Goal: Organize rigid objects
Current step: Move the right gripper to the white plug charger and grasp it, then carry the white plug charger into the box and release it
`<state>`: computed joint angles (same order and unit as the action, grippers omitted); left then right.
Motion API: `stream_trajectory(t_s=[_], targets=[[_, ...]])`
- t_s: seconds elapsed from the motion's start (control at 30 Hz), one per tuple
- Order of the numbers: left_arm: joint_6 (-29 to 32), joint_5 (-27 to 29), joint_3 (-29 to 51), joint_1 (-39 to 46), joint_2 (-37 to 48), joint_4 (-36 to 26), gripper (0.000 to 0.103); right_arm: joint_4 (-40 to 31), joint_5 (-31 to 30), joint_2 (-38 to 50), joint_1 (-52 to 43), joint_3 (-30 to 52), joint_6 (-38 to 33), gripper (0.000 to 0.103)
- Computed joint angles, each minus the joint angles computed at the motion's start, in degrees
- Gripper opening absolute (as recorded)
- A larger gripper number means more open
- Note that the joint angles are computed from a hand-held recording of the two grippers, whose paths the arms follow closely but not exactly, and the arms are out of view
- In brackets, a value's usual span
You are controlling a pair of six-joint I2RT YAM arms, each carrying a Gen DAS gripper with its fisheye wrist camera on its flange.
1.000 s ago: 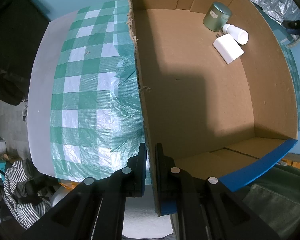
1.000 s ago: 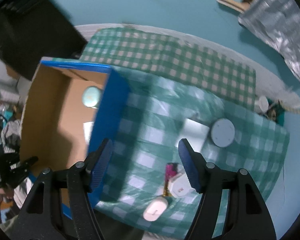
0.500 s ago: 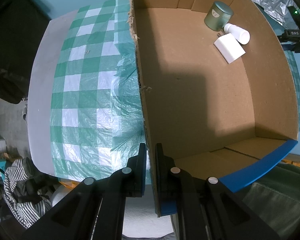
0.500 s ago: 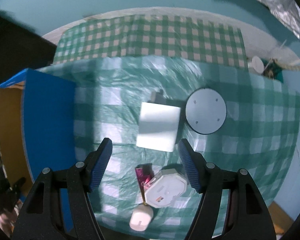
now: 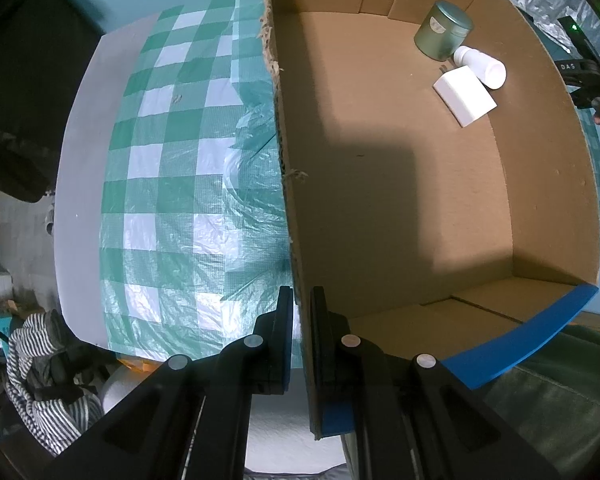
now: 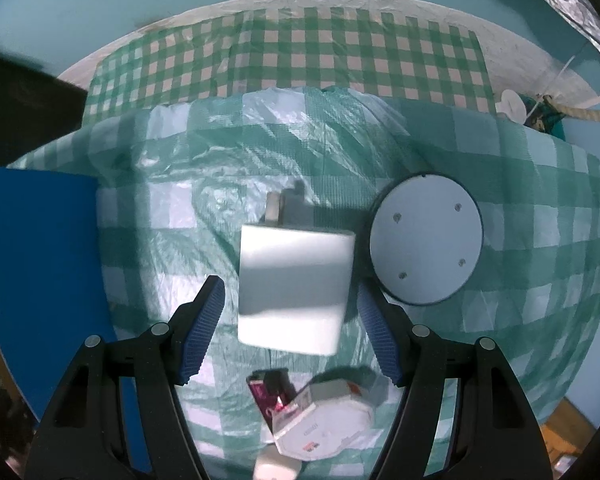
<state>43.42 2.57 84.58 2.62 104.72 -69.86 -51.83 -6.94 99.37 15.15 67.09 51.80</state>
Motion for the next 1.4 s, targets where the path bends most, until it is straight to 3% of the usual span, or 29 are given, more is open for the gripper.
stream_trajectory(t_s=[0.2, 0.33, 0.83, 1.4], targets=[[0.09, -0.14, 0.19, 0.12, 0.48, 0.07, 0.008, -0.12, 2.15, 1.82, 0.83, 1.67, -0.14, 0.067], [0.22, -0.07, 0.22, 0.22, 0.66, 0.14, 0.008, -1.62, 4.63, 2.42, 1.81, 2.58, -0.06, 0.054], [0.43, -0.03, 0.22, 0.11, 0.5, 0.16, 0.008, -1.14, 4.65, -1.38, 5.93, 2.59, -0.66, 0.051], [1.2, 0.37, -0.47, -0.25, -0.83, 0.21, 0.008, -11.15, 5.47, -3.51, 11.14, 15.78, -1.55, 0.051]])
